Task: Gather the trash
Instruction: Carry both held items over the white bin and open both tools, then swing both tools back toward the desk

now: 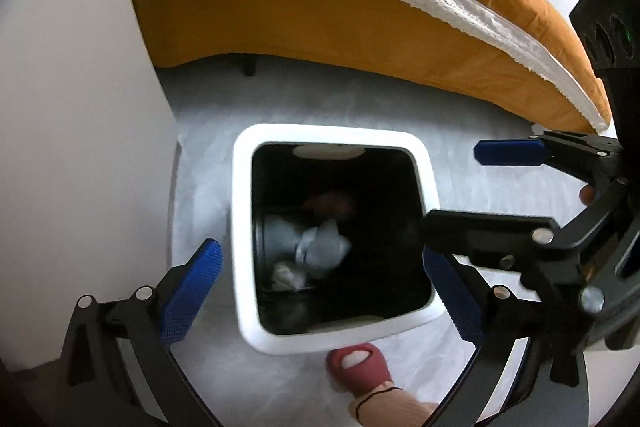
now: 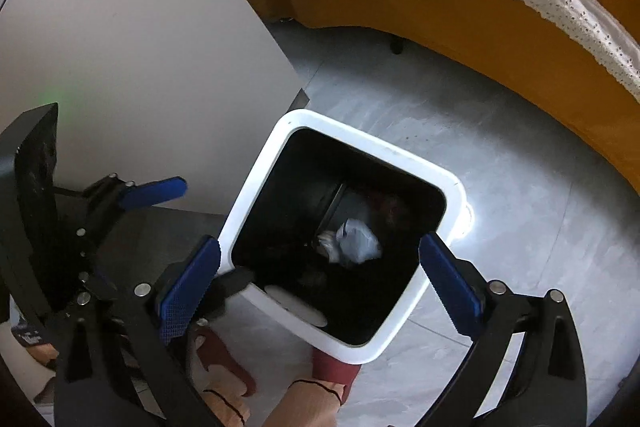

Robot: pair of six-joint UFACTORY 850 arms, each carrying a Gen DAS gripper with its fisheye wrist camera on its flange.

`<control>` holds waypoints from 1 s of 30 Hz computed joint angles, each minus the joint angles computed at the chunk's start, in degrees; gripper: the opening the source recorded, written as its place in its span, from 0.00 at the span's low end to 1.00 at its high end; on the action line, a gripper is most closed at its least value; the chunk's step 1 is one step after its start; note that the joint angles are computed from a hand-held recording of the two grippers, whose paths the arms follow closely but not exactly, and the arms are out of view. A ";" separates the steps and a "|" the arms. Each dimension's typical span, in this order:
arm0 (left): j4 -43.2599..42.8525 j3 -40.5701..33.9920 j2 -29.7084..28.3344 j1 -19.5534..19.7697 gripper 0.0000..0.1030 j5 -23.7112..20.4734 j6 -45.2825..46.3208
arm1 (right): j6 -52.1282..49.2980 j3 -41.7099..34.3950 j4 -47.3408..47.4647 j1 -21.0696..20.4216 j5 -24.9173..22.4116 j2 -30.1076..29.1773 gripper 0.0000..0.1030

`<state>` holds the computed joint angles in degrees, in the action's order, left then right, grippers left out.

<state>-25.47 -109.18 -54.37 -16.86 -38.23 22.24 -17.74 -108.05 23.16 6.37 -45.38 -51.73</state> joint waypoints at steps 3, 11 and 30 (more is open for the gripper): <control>1.43 -1.77 -1.03 0.08 0.96 -0.34 -1.58 | 1.36 -0.69 -1.02 0.18 -0.15 0.18 0.96; 2.15 -2.82 1.51 0.68 0.96 -2.12 -2.94 | 4.48 -2.86 -4.84 1.24 -1.34 2.68 0.96; 14.94 -5.10 20.84 1.10 0.96 -5.78 -20.94 | 9.66 -10.53 -9.39 5.11 -2.50 17.32 0.96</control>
<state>-10.53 -114.28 -33.52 -15.76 -44.01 1.30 -8.08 -118.58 13.77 11.48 -47.88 -34.41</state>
